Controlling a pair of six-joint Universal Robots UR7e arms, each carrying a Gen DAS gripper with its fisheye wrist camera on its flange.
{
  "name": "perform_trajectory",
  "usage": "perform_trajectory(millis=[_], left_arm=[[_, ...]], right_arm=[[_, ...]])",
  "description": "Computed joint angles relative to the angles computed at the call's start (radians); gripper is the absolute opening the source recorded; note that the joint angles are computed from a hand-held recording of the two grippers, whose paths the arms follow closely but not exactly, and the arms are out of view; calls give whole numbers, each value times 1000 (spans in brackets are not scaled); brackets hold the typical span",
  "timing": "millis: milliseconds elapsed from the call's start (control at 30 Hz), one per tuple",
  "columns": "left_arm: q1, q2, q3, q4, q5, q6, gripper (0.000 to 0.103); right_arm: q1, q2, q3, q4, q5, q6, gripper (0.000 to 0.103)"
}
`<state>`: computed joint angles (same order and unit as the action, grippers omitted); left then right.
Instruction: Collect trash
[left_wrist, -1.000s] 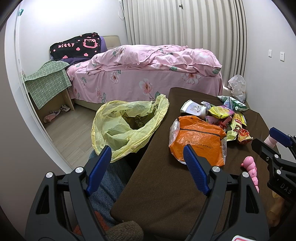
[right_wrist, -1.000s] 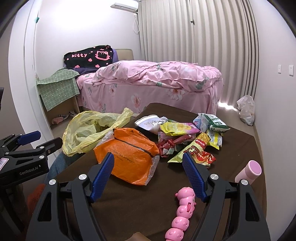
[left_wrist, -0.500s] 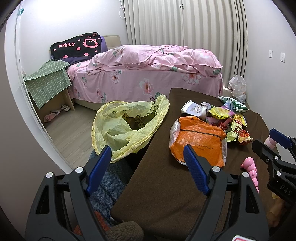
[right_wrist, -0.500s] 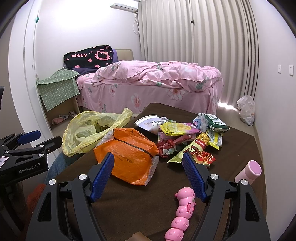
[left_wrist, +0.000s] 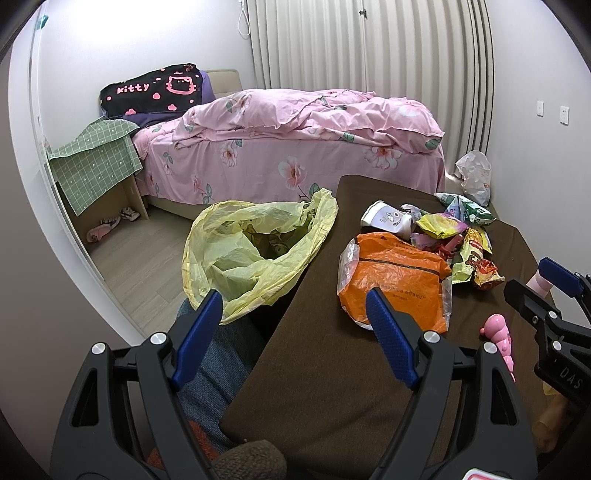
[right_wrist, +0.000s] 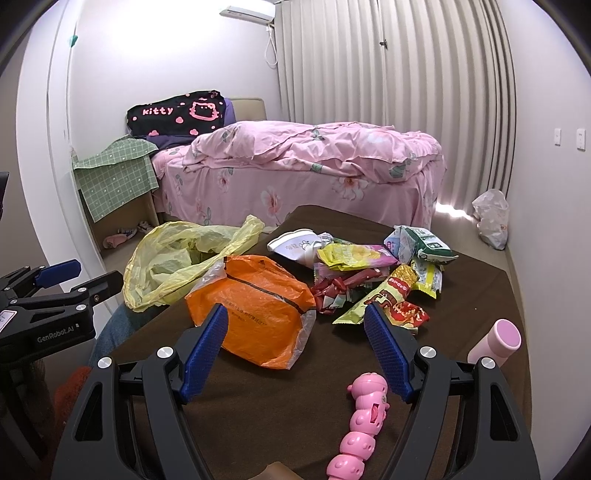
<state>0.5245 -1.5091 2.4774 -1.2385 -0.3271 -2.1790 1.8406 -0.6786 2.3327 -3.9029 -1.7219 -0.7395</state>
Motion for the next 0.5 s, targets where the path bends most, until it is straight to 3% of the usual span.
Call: perform_trajectory(millis=[367, 500], left_arm=[[0, -1, 0, -2, -1, 1, 76], [8, -8, 13, -60, 11, 51, 76]], right_arm=[[-2, 1, 0, -2, 2, 2, 72], [-1, 1, 1, -3, 0, 1, 72]])
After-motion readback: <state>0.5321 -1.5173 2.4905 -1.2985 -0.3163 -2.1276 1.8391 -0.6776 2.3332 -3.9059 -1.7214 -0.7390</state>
